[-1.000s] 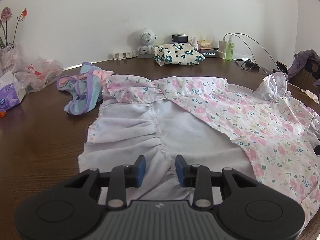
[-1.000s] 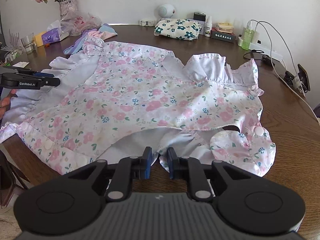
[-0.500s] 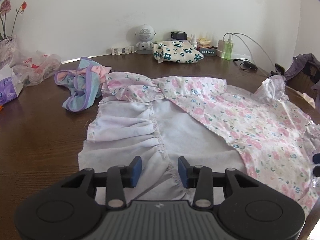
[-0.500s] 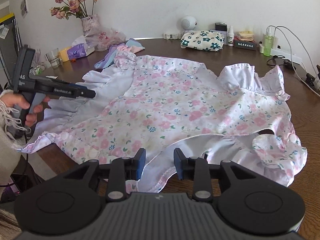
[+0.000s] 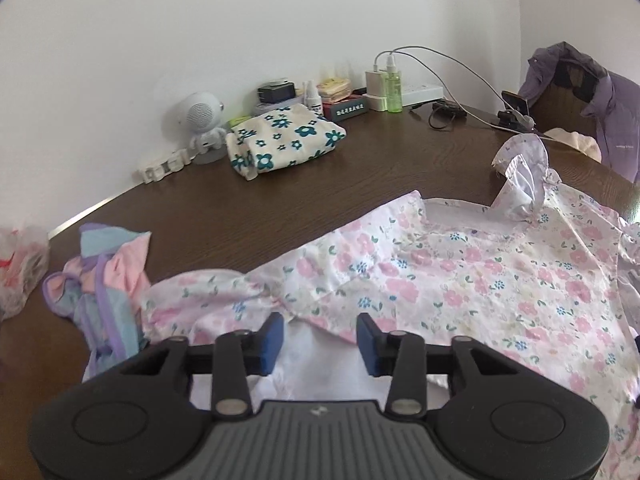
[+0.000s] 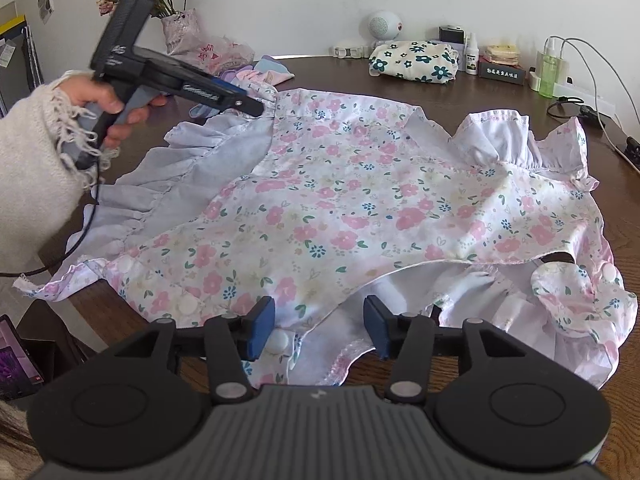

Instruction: Fold clothes

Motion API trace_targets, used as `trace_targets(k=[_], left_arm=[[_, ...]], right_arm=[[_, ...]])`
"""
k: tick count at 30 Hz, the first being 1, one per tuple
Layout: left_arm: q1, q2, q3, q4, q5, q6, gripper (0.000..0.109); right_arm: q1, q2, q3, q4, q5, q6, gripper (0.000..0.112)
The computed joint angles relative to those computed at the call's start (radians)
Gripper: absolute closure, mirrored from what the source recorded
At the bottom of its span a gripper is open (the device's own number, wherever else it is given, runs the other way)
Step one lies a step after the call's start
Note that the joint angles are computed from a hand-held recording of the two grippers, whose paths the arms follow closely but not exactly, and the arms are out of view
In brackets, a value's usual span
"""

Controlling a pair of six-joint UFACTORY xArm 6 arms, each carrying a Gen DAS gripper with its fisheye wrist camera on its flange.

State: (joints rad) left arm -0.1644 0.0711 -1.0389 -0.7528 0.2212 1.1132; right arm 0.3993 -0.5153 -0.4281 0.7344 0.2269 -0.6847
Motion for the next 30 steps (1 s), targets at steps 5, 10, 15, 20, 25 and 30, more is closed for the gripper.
trace_targets(k=[5,10,15,20,25,30], left_arm=[[0.0,0.154,-0.117,0.085,-0.024,-0.098,0.101],[-0.001,0.209,-0.15,0.047,-0.119,-0.085,0.102],[0.002,0.147,-0.127,-0.168,-0.092,0.089,0.096],[0.013,-0.125,0.089,-0.323,-0.018,0.261,0.078],[0.032,-0.442,0.379,-0.092,0.15,0.057,0.08],[0.033,-0.661,0.582,0.113,0.238,-0.119,0.089]], right_arm=[[-0.006,-0.005,0.003,-0.165,0.017,0.098,0.058],[-0.017,-0.025,0.006,-0.298,0.06,0.179,0.057],[-0.016,-0.042,0.011,-0.23,0.062,0.128,0.055],[-0.039,-0.102,0.026,-0.07,-0.002,0.027,0.054],[-0.045,-0.061,0.013,-0.019,-0.046,-0.012,0.055],[-0.025,0.022,-0.042,0.138,-0.095,-0.14,0.054]])
